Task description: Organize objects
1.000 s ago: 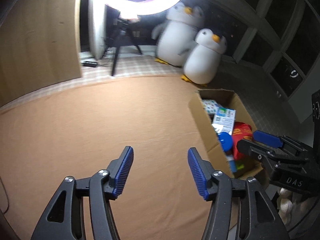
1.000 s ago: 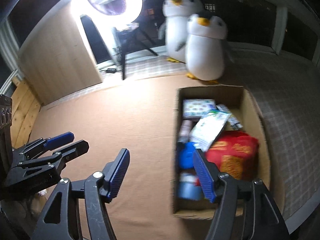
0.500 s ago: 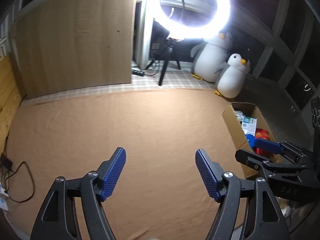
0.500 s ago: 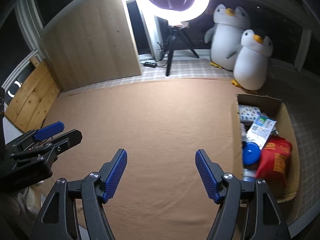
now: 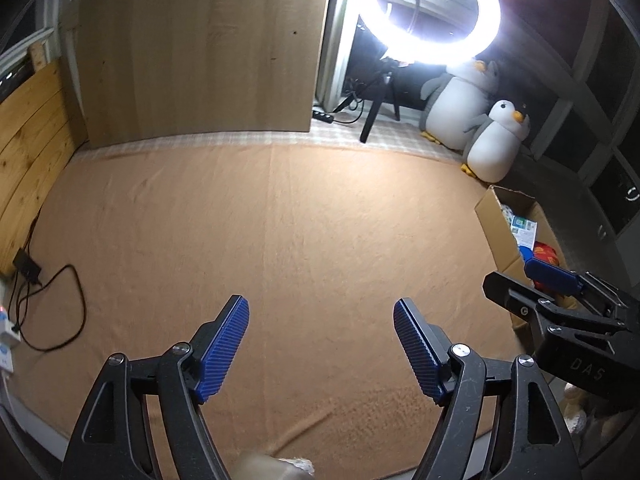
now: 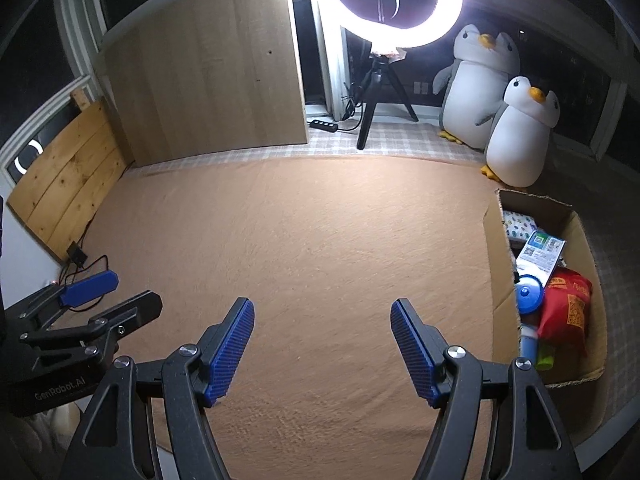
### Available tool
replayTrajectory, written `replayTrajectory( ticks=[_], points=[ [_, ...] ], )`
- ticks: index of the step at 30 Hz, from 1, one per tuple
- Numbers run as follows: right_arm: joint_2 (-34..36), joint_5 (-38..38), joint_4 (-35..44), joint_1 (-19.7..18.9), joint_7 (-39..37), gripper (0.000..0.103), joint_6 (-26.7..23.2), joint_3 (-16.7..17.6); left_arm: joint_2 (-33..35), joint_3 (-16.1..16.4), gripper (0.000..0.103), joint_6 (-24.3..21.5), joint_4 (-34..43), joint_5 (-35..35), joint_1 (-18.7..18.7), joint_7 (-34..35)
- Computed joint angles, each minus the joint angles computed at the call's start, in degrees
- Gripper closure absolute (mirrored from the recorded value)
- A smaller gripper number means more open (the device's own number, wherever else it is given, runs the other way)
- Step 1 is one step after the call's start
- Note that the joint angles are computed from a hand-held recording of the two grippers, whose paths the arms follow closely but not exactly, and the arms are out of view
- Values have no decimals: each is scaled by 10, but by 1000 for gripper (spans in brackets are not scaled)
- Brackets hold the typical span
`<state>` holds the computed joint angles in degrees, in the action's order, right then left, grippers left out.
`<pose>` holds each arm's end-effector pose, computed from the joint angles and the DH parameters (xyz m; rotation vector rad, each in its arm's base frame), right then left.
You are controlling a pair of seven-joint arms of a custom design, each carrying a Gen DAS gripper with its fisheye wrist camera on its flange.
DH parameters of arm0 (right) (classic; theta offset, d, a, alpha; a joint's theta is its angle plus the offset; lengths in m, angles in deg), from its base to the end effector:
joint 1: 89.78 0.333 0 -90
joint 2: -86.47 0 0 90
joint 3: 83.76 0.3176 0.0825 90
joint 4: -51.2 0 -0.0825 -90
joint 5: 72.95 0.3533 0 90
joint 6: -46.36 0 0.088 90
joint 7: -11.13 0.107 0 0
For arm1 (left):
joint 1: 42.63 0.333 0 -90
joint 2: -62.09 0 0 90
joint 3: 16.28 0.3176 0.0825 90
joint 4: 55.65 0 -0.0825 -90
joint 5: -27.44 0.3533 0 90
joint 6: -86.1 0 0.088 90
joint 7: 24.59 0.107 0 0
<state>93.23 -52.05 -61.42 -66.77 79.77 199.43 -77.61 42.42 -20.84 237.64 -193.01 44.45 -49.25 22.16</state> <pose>0.5296 0.2804 0.4956 -2.2291 1.1750 -0.2336 0.4436 -0.0987 0.5271 -2.1682 1.5374 -0.6593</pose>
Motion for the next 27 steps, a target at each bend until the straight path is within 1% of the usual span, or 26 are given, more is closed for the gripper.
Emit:
replayTrajectory(
  ticks=[7, 12, 27],
  points=[
    [-11, -37, -24, 10, 30, 35, 34, -1, -16, -6, 22, 2, -22, 16, 7, -29],
    [-15, -52, -33, 11, 38, 35, 48, -1, -6, -5, 21, 0, -16, 17, 3, -29],
    [-4, -52, -23, 9, 39, 33, 50, -1, 9, -6, 20, 3, -4, 19, 6, -33]
  ],
)
